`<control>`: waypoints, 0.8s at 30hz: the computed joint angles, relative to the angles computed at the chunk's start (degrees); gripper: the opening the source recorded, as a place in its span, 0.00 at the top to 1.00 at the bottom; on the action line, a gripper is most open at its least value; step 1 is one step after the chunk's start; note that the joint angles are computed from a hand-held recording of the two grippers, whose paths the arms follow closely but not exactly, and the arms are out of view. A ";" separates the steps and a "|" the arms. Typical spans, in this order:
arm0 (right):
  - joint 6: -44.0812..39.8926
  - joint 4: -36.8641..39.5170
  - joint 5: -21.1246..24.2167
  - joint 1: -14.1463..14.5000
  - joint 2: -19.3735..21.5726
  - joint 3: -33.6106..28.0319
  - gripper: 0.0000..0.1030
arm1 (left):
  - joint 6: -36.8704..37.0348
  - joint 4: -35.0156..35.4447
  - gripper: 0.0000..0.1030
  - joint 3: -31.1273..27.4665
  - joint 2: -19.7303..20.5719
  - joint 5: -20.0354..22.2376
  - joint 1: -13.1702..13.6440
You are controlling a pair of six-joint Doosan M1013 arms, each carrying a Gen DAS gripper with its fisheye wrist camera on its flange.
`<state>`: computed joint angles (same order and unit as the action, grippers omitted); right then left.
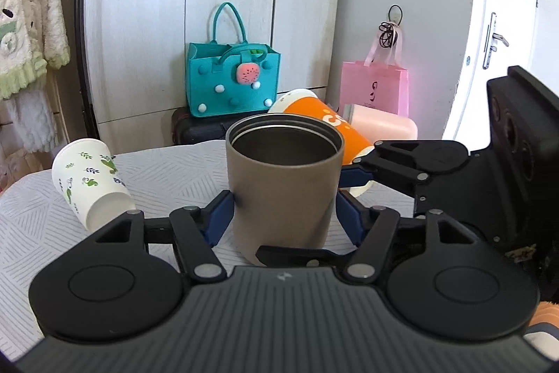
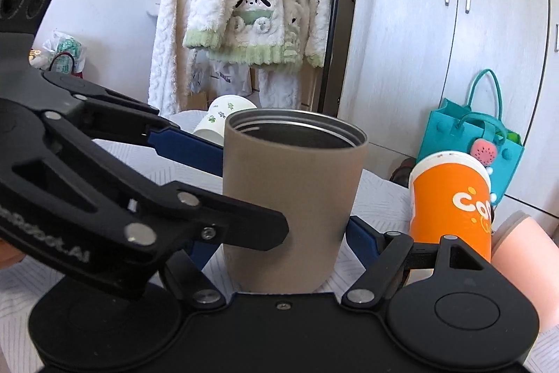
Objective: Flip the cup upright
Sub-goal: 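Lower the upright beige tumbler onto the table with the right gripper, then open the right gripper and withdraw it from the tumbler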
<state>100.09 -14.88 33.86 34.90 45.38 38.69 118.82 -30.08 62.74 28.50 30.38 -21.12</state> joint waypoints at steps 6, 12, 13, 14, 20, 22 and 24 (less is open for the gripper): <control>3.28 -3.87 -0.06 0.51 -0.97 1.78 0.21 | -2.45 0.93 0.35 0.76 -0.64 0.24 -0.25; 10.24 -7.14 4.18 1.67 -2.52 2.71 0.19 | -7.47 2.66 0.29 3.55 -2.96 -1.37 -0.17; 12.41 -7.99 5.18 1.91 -2.85 2.94 0.19 | -10.01 4.61 0.27 4.17 -3.58 -1.76 -0.31; 14.36 -8.81 5.66 2.15 -3.33 3.54 0.18 | -12.19 6.45 0.27 4.97 -4.24 -2.56 -0.48; 27.90 -19.51 2.53 4.05 -7.59 11.17 0.15 | -24.46 16.73 0.21 9.82 -8.20 -6.62 -1.51; 31.99 -22.86 2.91 4.67 -8.52 12.68 0.15 | -26.92 18.75 0.20 11.23 -9.34 -7.14 -1.66; 35.93 -26.29 3.60 5.35 -9.40 14.09 0.15 | -29.50 20.81 0.20 12.63 -10.45 -7.35 -1.85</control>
<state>136.02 -41.16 37.46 40.25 35.98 52.78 89.32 -9.27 75.38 18.05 23.03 -22.96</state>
